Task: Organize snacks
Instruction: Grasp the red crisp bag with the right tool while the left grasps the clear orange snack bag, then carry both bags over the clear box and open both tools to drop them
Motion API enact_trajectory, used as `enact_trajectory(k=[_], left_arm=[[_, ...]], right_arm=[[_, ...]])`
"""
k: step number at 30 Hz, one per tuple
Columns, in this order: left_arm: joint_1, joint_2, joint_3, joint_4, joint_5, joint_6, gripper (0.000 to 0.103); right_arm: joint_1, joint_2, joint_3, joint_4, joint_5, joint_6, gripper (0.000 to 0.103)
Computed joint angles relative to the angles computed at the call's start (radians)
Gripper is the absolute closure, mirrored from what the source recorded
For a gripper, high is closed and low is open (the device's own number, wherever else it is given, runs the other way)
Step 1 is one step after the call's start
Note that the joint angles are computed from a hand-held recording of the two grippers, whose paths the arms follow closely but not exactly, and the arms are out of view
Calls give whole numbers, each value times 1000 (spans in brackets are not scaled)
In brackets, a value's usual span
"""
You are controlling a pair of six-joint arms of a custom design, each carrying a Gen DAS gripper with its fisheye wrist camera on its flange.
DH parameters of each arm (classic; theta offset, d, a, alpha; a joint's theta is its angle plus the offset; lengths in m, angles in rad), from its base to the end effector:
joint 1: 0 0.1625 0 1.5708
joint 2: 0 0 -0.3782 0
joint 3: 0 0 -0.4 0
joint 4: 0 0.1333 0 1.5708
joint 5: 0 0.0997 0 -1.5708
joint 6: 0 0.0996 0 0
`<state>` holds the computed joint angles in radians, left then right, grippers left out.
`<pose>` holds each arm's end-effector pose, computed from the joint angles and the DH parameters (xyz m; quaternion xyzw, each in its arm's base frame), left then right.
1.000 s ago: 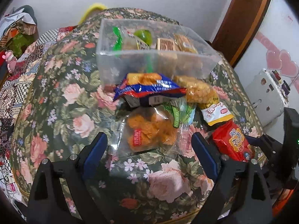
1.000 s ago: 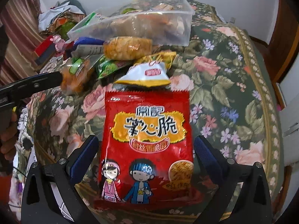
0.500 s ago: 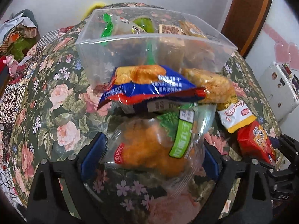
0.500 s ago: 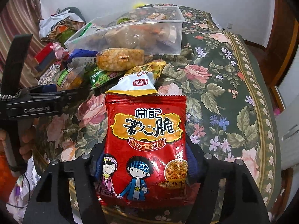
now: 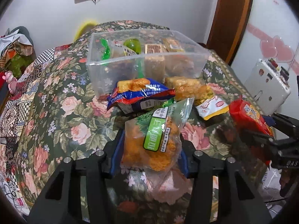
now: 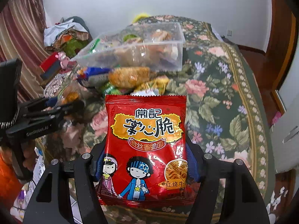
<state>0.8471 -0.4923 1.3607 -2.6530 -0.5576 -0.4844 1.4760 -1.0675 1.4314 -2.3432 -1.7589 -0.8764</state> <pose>-0.3005 -0.6690 0.0056 0.0524 0.8694 -0.3508 0.3441 0.0492 -0.6944 0.3012 0.3537 -0.9086 0.1357 0.1756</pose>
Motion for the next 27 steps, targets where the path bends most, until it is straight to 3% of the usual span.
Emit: enact_trajectory(k=[13, 27], left_arm=[[-61, -51, 41, -181, 67, 81, 54], [-35, 43, -194, -363, 78, 352, 54]], right_arm=[[45, 37, -76, -41, 79, -4, 38], [96, 172, -237, -67, 154, -8, 38]])
